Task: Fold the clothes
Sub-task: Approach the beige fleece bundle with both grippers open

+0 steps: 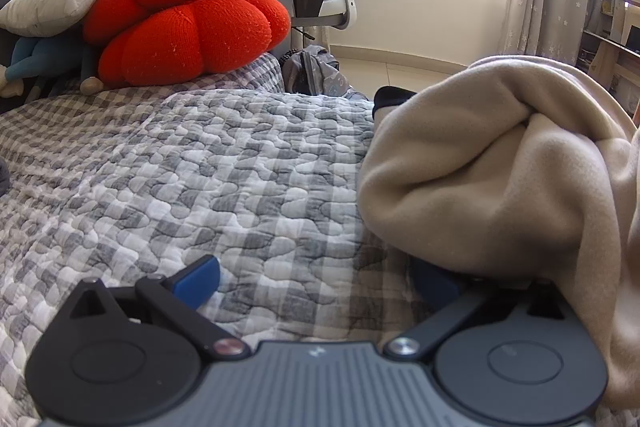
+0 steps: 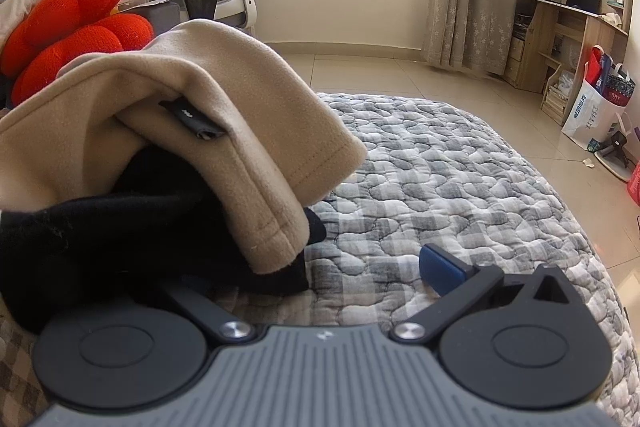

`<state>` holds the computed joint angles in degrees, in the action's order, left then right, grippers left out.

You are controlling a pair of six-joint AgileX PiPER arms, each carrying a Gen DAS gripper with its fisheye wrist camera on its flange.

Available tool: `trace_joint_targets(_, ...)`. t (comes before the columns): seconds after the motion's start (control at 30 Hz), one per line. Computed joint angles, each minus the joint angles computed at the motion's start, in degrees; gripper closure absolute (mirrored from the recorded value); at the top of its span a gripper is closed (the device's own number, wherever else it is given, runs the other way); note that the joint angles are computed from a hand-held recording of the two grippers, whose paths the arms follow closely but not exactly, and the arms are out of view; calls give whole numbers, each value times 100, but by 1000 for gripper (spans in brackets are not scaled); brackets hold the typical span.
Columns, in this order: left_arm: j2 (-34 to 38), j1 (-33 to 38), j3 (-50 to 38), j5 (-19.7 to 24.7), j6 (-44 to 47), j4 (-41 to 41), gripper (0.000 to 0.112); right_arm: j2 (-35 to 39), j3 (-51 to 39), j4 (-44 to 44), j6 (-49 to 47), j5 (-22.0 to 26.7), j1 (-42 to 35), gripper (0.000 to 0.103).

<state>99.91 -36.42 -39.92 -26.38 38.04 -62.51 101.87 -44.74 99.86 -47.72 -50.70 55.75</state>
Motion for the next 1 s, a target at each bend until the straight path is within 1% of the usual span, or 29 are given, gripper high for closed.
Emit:
trace_joint_targets(0.1, -12, -53, 28, -42, 0, -36, 10, 10, 45, -79, 105, -69, 53, 0)
trace_joint_targets(0.17, -20, -82, 46, -64, -6, -45, 10, -10, 103, -145, 174, -18, 47, 0)
trace_joint_targets(0.27, -63, -115, 106, -87, -90, 20, 10, -110, 324, -548, 490, 103, 145, 1)
trace_joint_targets(0.3, -77, -126, 126, -94, -117, 42, 10, -140, 414, -724, 648, 37, 238, 5)
trace_joint_targets(0.33, -108, -131, 181, -115, -261, 174, 10, -157, 503, -890, 818, -25, 324, 12)
trace_joint_targets(0.37, -148, -131, 264, -150, -495, 393, 10, -190, 597, -1049, 995, -28, 378, 16)
trace_joint_targets(0.43, -266, -91, 496, -212, -1222, 1111, 10, -232, 709, -1246, 1283, -26, 452, 34)
trace_joint_targets(0.47, -321, -61, 594, -239, -1525, 1402, 10, -256, 782, -1387, 1444, -29, 485, 39)
trace_joint_targets(0.53, -423, 6, 749, -279, -1987, 1824, 10, -304, 932, -1674, 1771, -82, 551, 56)
trace_joint_targets(0.63, -598, 183, 996, -255, -2802, 2630, 10, -456, 1291, -2271, 2601, -247, 593, 71)
trace_joint_targets(0.7, -759, 324, 1202, -243, -3317, 3234, 10, -622, 1633, -2845, 3390, -336, 554, 73)
trace_joint_targets(0.73, -856, 384, 1310, -249, -3461, 3480, 10, -719, 1761, -3145, 3742, -273, 443, 73)
trace_joint_targets(0.77, -982, 436, 1433, -275, -3529, 3690, 10, -812, 1879, -3417, 4091, -150, 302, 72)
trace_joint_targets(0.8, -1108, 456, 1544, -313, -3479, 3776, 10, -903, 1994, -3706, 4451, -29, 150, 68)
trace_joint_targets(0.83, -1256, 413, 1641, -367, -3225, 3636, 10, -975, 2077, -4036, 4856, 111, -43, 65)
trace_joint_targets(0.87, -1404, 345, 1707, -407, -2916, 3416, 10, -1043, 2155, -4389, 5278, 247, -246, 64)
trace_joint_targets(0.93, -1734, 324, 1701, -306, -2514, 3210, 10, -1097, 2358, -5012, 6102, 253, -473, 62)
trace_joint_targets(1.0, -1999, 357, 1478, 122, -2364, 3248, 10, -1141, 2510, -5489, 6721, 181, -613, 61)
